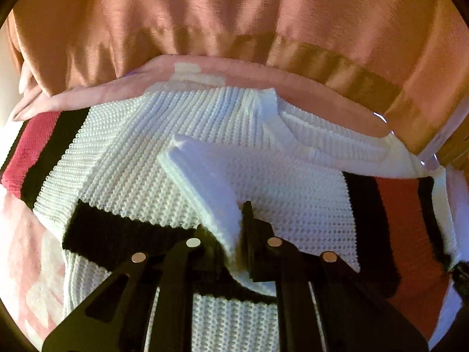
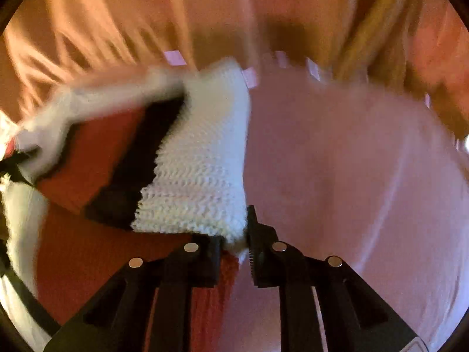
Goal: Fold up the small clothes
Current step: 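Fold the held sleeve across the sweater body with the right tool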
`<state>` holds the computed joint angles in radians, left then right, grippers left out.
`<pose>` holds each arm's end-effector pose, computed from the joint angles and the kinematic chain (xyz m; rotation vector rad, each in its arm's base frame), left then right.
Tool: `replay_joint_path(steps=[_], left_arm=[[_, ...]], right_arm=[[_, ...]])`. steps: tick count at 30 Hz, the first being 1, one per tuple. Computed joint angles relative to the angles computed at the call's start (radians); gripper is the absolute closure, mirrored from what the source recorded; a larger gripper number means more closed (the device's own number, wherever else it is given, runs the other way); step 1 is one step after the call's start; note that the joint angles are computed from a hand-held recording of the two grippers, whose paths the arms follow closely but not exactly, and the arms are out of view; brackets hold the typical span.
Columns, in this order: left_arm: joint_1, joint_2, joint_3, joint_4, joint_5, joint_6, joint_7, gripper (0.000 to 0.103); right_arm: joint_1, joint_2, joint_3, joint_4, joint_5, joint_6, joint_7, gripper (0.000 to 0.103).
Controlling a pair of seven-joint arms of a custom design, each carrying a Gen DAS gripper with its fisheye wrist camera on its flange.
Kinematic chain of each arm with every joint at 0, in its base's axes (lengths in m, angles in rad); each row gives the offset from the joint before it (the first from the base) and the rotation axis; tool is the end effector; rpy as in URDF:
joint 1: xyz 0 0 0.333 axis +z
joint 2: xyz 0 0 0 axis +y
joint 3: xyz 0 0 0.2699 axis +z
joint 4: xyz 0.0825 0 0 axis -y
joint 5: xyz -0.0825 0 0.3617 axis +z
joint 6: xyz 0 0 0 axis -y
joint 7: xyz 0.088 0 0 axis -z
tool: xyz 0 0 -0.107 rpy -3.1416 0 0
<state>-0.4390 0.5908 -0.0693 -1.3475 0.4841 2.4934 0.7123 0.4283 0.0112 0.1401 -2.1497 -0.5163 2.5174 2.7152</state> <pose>0.6306 -0.3411 0.4139 -1.9332 1.8065 -0.6955 0.4622 0.3003 0.3988 -1.7195 2.1196 -0.4798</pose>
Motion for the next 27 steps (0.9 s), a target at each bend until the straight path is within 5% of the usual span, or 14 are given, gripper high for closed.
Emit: replay_joint_path(steps=[5, 10, 14, 20, 24, 27], left_arm=[[-0.012, 0.002, 0.010, 0.005, 0.021, -0.014, -0.011, 0.090], [-0.033, 0.009, 0.023, 0.016, 0.067, -0.039, -0.032, 0.089], [-0.027, 0.007, 0.016, 0.012, 0.072, -0.036, -0.029, 0.089], [-0.036, 0.010, 0.022, 0.015, 0.099, -0.042, -0.029, 0.088], [-0.036, 0.011, 0.020, 0.014, 0.109, -0.039, -0.027, 0.088], [-0.036, 0.009, 0.021, 0.010, 0.114, -0.035, -0.026, 0.088]], right_arm=[[0.008, -0.112, 0.039, 0.001, -0.104, -0.048, 0.112, 0.068], [0.001, -0.036, 0.053, 0.078, -0.249, 0.006, 0.195, 0.069], [0.009, 0.026, 0.023, 0.106, -0.210, 0.048, 0.178, 0.069], [0.030, 0.076, -0.004, 0.103, -0.084, -0.019, 0.100, 0.069], [0.038, 0.050, -0.014, 0.094, -0.133, 0.040, 0.150, 0.069], [0.045, 0.111, -0.012, 0.152, -0.120, -0.005, 0.113, 0.069]])
